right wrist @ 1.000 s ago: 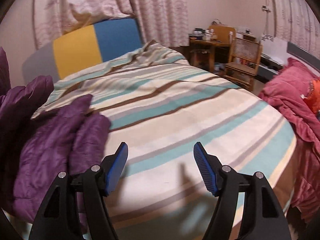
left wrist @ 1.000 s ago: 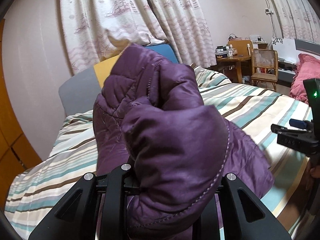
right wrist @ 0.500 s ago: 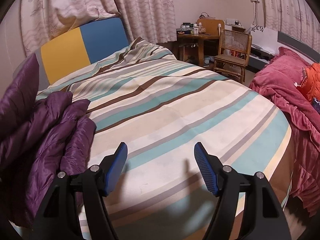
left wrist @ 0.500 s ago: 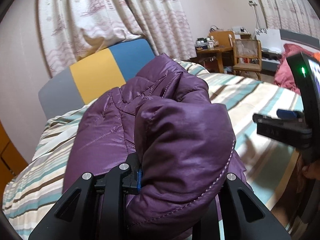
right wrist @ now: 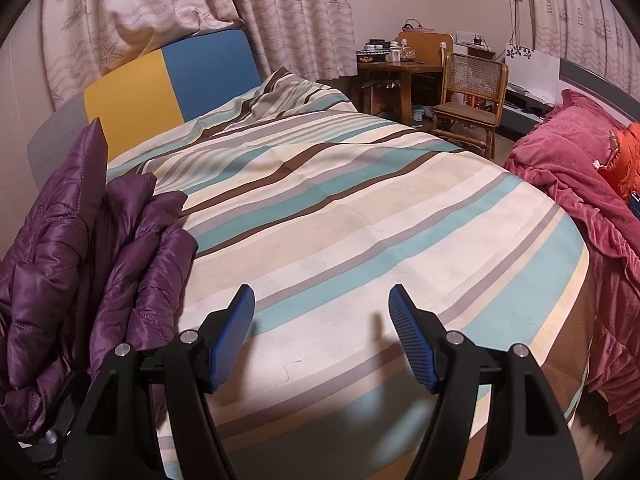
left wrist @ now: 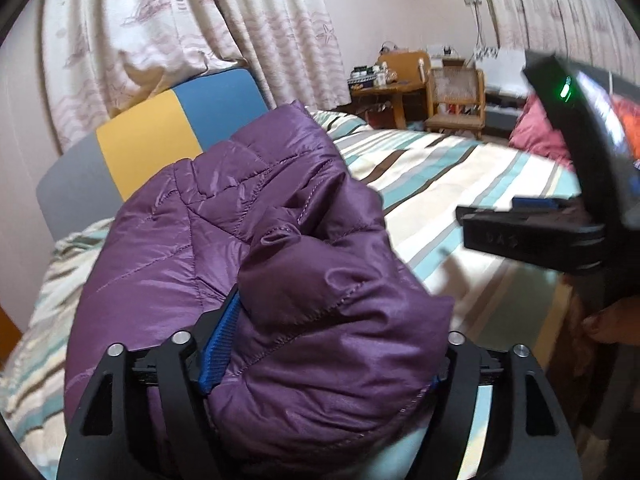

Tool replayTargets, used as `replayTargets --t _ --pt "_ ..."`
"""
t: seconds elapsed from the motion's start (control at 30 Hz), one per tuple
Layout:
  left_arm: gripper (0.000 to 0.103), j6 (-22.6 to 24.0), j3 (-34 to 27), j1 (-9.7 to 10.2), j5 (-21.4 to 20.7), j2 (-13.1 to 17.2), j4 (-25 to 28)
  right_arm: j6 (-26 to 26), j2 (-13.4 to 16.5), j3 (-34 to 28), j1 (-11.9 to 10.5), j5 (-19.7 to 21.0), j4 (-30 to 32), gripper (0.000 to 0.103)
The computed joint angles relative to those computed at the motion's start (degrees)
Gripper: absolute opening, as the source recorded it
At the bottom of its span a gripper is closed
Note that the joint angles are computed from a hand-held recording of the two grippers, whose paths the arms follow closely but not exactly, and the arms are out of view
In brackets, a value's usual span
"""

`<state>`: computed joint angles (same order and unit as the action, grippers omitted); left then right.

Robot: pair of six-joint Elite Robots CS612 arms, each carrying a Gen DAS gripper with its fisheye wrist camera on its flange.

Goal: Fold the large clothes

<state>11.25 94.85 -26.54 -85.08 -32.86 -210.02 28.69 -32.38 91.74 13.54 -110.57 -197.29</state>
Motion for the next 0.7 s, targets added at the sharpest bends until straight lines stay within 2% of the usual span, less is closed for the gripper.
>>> replayTargets --t 0.1,0.3,0.47,0.57,0.7 --pt "0.083 -2.5 0.7 0.98 -5.7 -0.4 -1.0 -0.1 0.0 -0.1 0.1 0.0 0.0 0.07" --pt "0.083 -8.1 1.5 2.52 -13.6 -1.3 -2.0 -0.8 0.1 -0.3 0.2 0.0 -0.1 0.071" --pt "0.083 -14.6 2.6 4.15 -20.3 -2.0 -4.4 -1.7 0.3 -0.6 0.4 0.1 -0.3 0.071" --pt "0.085 -17.0 3.5 4.94 -22.2 -2.5 -6.7 -2.2 0.3 -0.7 0.5 0.3 -0.4 0.072" --pt "0.085 -21.5 4.1 5.8 -20.2 -2.6 -10.6 -2.8 0.3 -0.7 0.6 0.3 -0.6 0.072"
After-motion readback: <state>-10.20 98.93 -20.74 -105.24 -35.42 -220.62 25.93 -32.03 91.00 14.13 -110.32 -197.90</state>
